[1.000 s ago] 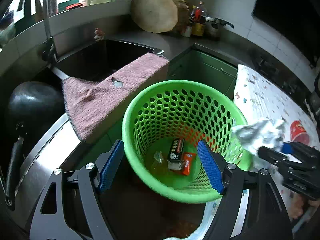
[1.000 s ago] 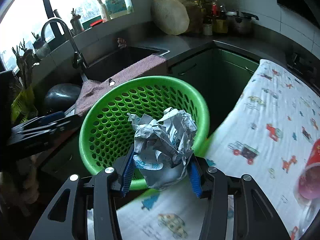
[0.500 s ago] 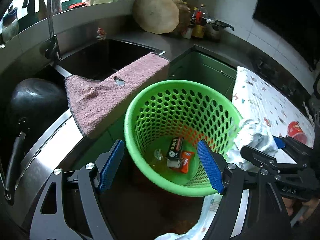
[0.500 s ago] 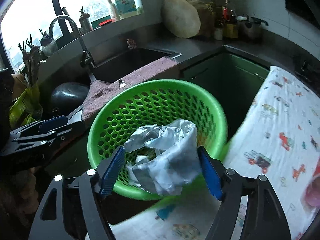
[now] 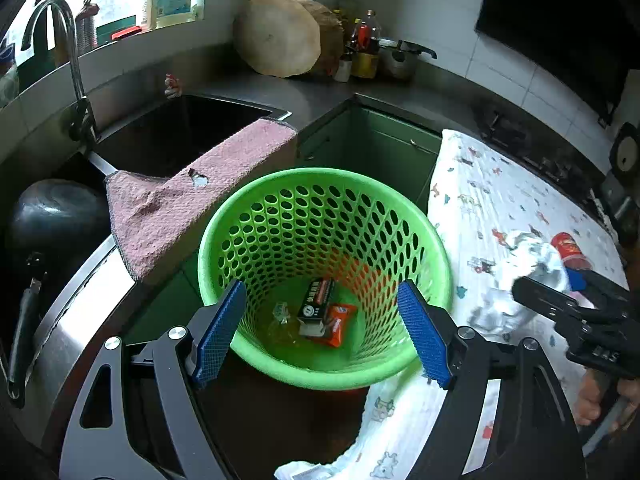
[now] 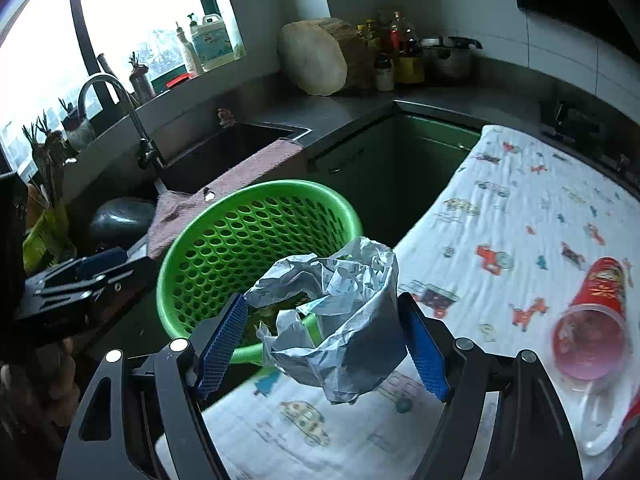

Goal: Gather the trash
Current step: 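Lower the crumpled foil into the green basket and open the right tool, then move both tools back over the table toward the cans and carton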

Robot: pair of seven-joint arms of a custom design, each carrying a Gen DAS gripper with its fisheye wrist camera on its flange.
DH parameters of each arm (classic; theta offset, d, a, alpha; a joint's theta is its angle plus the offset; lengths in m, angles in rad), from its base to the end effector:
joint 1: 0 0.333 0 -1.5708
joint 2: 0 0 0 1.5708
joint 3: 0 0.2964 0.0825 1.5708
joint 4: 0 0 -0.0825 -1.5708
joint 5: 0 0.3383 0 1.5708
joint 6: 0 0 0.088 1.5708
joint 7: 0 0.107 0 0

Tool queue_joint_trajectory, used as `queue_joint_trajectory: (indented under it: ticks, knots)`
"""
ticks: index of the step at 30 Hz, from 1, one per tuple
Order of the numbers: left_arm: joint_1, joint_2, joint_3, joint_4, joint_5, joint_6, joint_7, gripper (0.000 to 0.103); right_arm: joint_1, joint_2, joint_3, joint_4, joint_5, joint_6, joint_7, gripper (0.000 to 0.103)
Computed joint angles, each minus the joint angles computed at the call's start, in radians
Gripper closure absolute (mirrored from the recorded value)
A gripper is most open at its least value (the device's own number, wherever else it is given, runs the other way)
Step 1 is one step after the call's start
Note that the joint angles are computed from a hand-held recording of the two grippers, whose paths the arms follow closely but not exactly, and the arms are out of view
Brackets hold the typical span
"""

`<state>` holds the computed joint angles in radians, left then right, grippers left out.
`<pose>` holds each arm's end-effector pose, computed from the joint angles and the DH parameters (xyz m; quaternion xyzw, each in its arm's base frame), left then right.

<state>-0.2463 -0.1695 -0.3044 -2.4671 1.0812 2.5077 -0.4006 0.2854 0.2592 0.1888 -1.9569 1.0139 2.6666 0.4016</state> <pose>0.3755 -0.2392 0.3828 -0.8138 0.4443 -0.2357 0.2912 0.5416 0.2426 0.3931 -0.8559 0.3470 -0.0299 0.3823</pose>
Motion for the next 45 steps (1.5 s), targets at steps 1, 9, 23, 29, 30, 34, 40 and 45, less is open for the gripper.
queue_joint_trajectory:
  ticks: [1,9,23,29,30,34,40,45]
  knots:
    - [-0.002,-0.008,-0.002,-0.004,-0.006,-0.01,0.001,0.026,0.003,0.01,0.004,0.01,0.0,-0.003,0.0,0.029]
    - [0.01,-0.096,-0.004,-0.082,-0.037,-0.013,0.008,0.026,0.043,0.076,0.031,0.082,-0.054,0.021,0.063,0.027]
    - [0.043,-0.117,-0.026,-0.106,-0.049,0.009,0.006,0.024,0.042,0.046,0.064,0.042,-0.064,0.06,0.043,0.012]
    - [0.016,-0.073,-0.049,-0.033,-0.032,-0.026,0.018,0.022,0.019,-0.069,0.025,-0.077,0.002,0.1,-0.032,0.012]
    - [0.009,-0.065,-0.052,-0.02,-0.028,-0.034,0.018,0.022,0.012,-0.096,0.013,-0.103,0.02,0.106,-0.051,0.012]
    - [-0.026,-0.019,-0.061,0.048,-0.005,-0.06,0.024,0.021,-0.004,-0.172,-0.041,-0.178,0.051,0.12,-0.066,0.012]
    - [-0.085,0.089,-0.056,0.178,0.022,-0.09,0.057,0.021,-0.047,-0.266,-0.129,-0.266,0.056,0.172,-0.046,0.012]
    - [-0.142,0.188,-0.038,0.296,0.043,-0.093,0.087,0.021,-0.098,-0.307,-0.188,-0.316,0.008,0.267,0.018,0.012]
